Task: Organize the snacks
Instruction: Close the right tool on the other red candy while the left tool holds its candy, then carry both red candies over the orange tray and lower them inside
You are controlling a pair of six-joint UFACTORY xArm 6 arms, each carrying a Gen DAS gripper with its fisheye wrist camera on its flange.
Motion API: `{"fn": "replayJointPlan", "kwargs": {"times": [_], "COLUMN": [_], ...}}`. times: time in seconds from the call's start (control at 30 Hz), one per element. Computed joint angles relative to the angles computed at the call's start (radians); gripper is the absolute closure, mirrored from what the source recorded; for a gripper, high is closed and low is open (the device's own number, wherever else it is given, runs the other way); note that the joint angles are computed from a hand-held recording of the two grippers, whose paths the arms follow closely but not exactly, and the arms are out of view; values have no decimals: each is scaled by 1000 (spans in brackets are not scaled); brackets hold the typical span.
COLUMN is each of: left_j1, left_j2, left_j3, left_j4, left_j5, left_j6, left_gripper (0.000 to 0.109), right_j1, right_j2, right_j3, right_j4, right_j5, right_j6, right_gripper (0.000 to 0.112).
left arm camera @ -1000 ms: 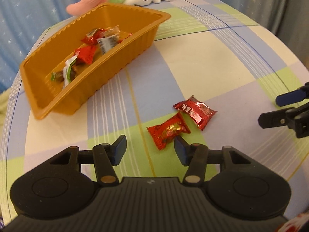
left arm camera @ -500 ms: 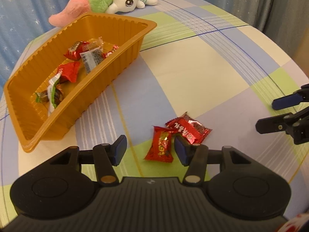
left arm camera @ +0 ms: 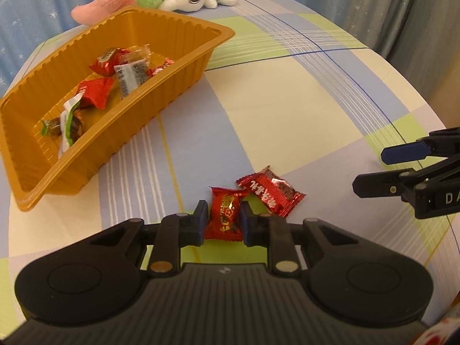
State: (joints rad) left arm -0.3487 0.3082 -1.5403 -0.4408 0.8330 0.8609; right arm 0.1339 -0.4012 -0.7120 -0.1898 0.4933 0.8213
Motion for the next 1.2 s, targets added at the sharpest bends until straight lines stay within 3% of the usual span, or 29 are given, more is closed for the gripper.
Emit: {"fn": "replayJointPlan", "kwargs": {"times": [0.33, 0.4, 0.47, 0.67, 0.97, 1.2], "left_j1": [61, 74, 84, 108, 136, 145], "left_j2": [-33, -40, -48, -70, -100, -126], "left_j3": [13, 18, 29, 60, 98, 125], "left_j4": [7, 12, 30, 77, 96, 90], "left_j5": [-3, -7, -25, -63, -79, -86], "left_j6": [-120, -144, -166, -218, -257, -258], "left_gripper": [88, 88, 88, 88, 88, 88], "right_j1": [31, 41, 51, 68, 76, 87], "right_j2": [94, 124, 159, 241, 313, 329], "right_j3": [-61, -83, -107, -172, -240, -253], "right_j4": [64, 93, 146, 175, 124, 67], "right_j5": [-97, -116, -129, -139, -109, -106], "right_j6": [-137, -185, -245, -319, -338, -314], "right_gripper": [40, 45, 59, 66, 75, 77]}}
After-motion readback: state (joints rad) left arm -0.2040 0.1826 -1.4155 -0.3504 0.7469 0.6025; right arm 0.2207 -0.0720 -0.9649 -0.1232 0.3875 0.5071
